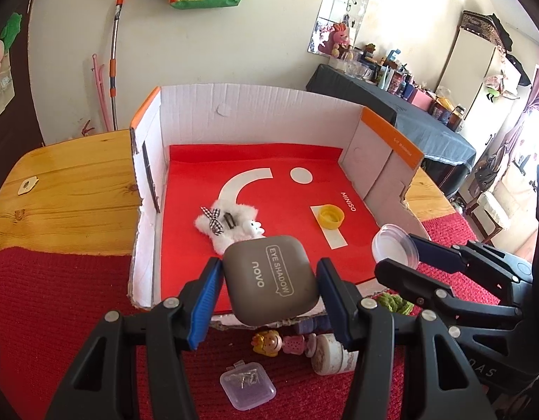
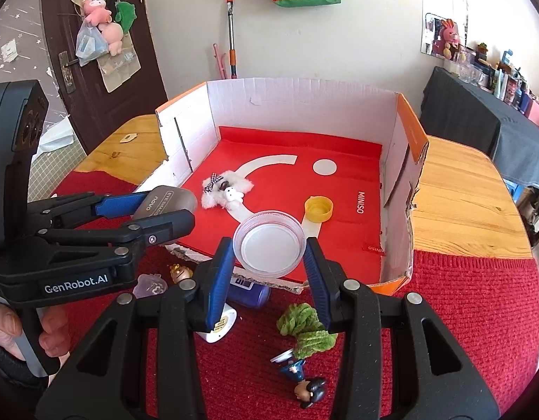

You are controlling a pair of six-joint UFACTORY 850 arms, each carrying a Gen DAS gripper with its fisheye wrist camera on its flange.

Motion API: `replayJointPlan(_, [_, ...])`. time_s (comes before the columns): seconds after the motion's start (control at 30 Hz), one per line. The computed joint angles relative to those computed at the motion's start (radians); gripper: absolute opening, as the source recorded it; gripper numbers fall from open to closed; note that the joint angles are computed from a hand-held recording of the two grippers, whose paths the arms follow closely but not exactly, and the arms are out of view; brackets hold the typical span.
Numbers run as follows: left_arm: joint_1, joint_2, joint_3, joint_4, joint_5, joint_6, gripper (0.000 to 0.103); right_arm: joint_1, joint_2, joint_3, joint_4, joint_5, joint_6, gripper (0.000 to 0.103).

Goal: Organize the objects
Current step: 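Carry the lid with the right tool while the left carries the grey case into the box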

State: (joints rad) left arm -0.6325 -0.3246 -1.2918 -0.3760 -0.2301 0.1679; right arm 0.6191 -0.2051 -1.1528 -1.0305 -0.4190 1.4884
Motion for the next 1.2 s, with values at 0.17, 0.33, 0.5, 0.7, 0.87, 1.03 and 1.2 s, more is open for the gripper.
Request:
replayJointPlan(0.17, [0.007,-0.040,-0.045,-0.008,-0.034,0.011,0.057,-0.026,-0.026,-0.028,0.090,0.007,-0.092,0.039])
replayJointPlan(0.33, [0.012,-0.073,-0.083,0.007,-0.067,0.008,0.058,-0.051,-0.050,-0.053,0.193,0.012,-0.191,0.039])
replayJointPlan(0.5, [0.017,-0.109,-0.122,-0.014,-0.110,0.043,0.057,-0.075,-0.080,-0.080,0.319,0.016,-0.317,0.039])
replayJointPlan(0.7, [0.020,-0.139,-0.148,0.002,-0.142,0.044,0.058,-0.095,-0.103,-0.097,0.405,0.015,-0.400,0.039])
replayJointPlan(0.87, [0.024,-0.165,-0.175,0.021,-0.176,0.034,0.058,-0.105,-0.123,-0.115,0.464,0.009,-0.464,0.039])
replayJointPlan(1.03, [0.031,-0.184,-0.193,0.003,-0.192,0.050,0.058,-0.112,-0.141,-0.129,0.506,0.002,-0.508,0.039])
replayJointPlan(1.2, [0.035,-0.196,-0.206,0.004,-0.195,0.050,0.058,-0.119,-0.154,-0.138,0.532,-0.002,-0.535,0.039])
